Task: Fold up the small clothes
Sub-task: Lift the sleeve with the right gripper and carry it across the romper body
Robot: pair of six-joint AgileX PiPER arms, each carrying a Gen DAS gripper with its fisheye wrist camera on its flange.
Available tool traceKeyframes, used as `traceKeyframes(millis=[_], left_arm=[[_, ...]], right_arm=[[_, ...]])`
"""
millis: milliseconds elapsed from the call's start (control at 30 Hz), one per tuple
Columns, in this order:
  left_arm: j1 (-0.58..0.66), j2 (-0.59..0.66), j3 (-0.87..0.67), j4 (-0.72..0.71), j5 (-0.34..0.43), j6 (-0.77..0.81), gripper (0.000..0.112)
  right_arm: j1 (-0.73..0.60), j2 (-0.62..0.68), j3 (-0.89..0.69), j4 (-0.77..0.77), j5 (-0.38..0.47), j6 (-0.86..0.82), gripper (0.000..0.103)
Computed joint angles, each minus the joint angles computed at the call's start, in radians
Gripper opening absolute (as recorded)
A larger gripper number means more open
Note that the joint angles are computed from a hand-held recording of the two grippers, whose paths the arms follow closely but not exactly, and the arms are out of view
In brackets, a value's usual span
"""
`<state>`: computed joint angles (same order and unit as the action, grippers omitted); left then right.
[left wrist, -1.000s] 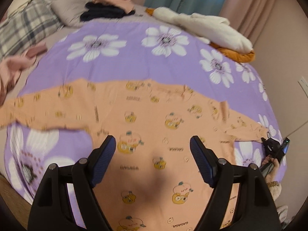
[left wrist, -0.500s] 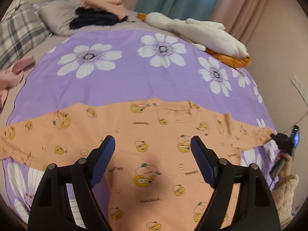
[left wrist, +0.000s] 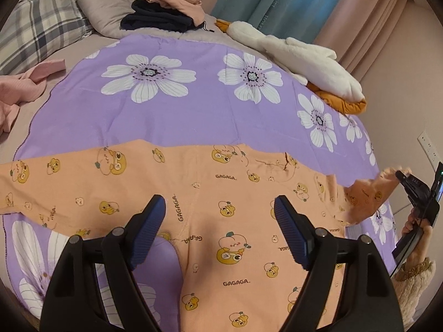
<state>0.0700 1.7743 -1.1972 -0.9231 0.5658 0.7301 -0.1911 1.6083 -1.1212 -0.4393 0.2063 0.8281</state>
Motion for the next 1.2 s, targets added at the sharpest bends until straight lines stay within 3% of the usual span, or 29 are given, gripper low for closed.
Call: traceKeyframes(millis=[67, 233, 633, 1000, 1200], left_arm=[[0.012, -0.009, 0.009, -0.016, -0.001, 0.018, 0.081], [0.053, -0.006, 0.009, -0.044, 0.030, 0.040, 0.081], [0.101, 0.012, 0.013, -0.092, 0.046, 0.086, 0.081], [0.101, 0.043, -0.003, -0.076, 0.048, 0.066, 0.081], [0.096, 0.060, -0.015, -0.052, 0.044, 0.039, 0.081]], right_arm=[[0.047, -0.002, -0.012, -0.038, 0.016, 0.031, 0.000], [0.141, 0.014, -0.044, 0.083, 0.023, -0.097, 0.000], [0.364, 0.105, -0.146, 0.046, 0.092, -0.123, 0.000], [0.443, 0.216, -0.216, 0.349, 0.143, -0.423, 0.000], [0.503, 0.272, -0.250, 0.378, 0.186, -0.448, 0.000]])
